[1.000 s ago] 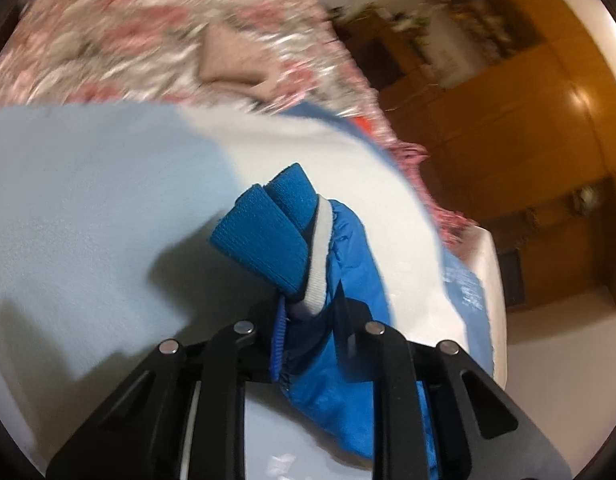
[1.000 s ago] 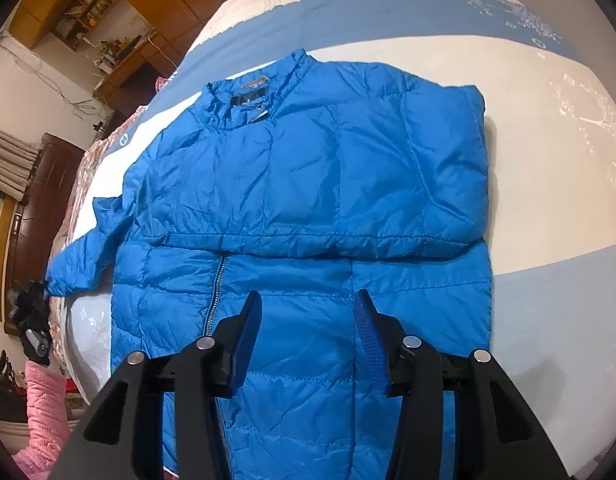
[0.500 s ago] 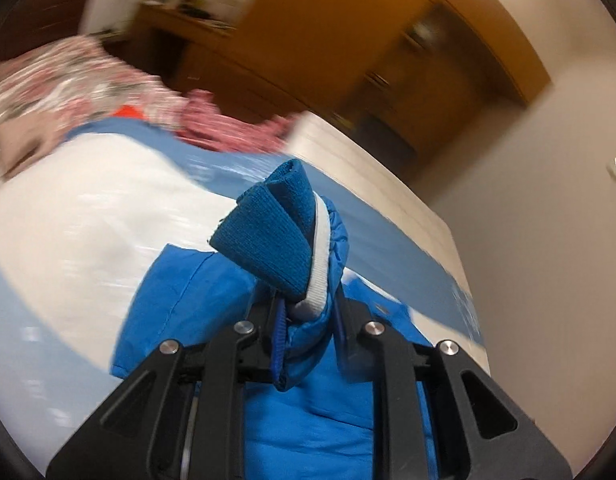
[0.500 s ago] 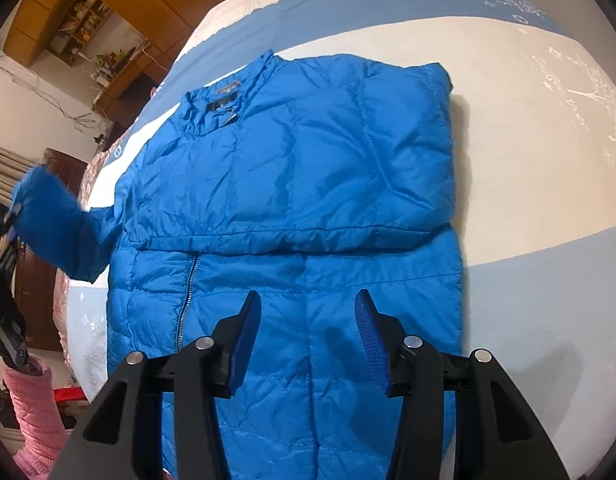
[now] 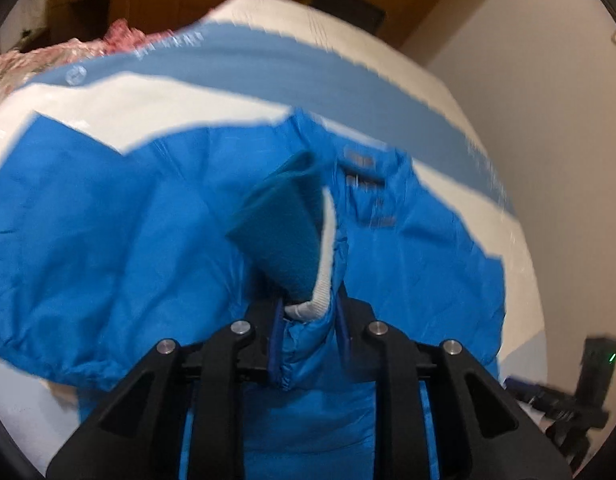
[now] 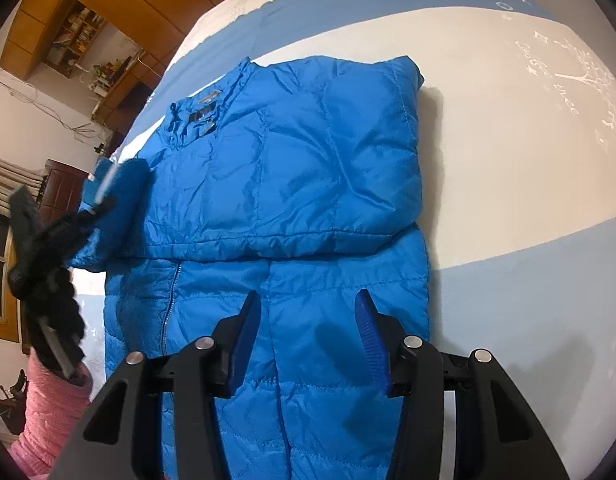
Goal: Fold large clothes
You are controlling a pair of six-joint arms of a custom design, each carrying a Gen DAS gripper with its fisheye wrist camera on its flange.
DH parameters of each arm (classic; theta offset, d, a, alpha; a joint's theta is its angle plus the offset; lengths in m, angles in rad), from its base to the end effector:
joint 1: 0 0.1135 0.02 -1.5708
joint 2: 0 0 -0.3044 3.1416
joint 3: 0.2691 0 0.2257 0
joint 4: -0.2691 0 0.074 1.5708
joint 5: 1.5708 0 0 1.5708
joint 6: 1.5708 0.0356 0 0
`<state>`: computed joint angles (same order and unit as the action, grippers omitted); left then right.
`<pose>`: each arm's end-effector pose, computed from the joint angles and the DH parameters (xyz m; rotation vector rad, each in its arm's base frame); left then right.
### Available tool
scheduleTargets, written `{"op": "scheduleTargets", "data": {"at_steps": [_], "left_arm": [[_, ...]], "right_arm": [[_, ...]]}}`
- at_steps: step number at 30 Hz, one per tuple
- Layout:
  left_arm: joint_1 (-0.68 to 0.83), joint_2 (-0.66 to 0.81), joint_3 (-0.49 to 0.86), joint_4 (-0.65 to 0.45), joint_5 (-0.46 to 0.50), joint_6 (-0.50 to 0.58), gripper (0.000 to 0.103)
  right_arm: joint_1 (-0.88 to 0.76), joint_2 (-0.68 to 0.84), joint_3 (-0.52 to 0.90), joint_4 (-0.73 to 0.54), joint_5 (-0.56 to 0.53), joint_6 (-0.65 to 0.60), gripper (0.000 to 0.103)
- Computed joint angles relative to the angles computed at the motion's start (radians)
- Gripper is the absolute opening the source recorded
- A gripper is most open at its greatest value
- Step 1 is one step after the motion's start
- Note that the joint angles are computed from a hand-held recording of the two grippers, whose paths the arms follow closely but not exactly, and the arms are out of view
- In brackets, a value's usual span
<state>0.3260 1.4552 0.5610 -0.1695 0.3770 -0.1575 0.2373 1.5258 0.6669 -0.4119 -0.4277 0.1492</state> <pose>0.2125 0.0580 0.1902 -0.4928 2.5302 -0.4333 0.2155 0.0673 0.1904 -0.2190 2.8444 0.6904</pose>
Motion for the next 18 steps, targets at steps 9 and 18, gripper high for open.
{"op": "scheduleTargets", "data": {"at_steps": [9, 18], "left_arm": [[0.049, -0.024, -0.030, -0.034, 0.176, 0.131, 0.037], [0.276, -0.185, 0.031, -0.215, 0.078, 0.291, 0.048]], "right_arm": [[0.127, 0.046, 0.086, 0.003, 0.023, 0.059, 0.049], [0.253, 0.148, 0.238, 0.012, -0.058, 0.129, 0.060]]}}
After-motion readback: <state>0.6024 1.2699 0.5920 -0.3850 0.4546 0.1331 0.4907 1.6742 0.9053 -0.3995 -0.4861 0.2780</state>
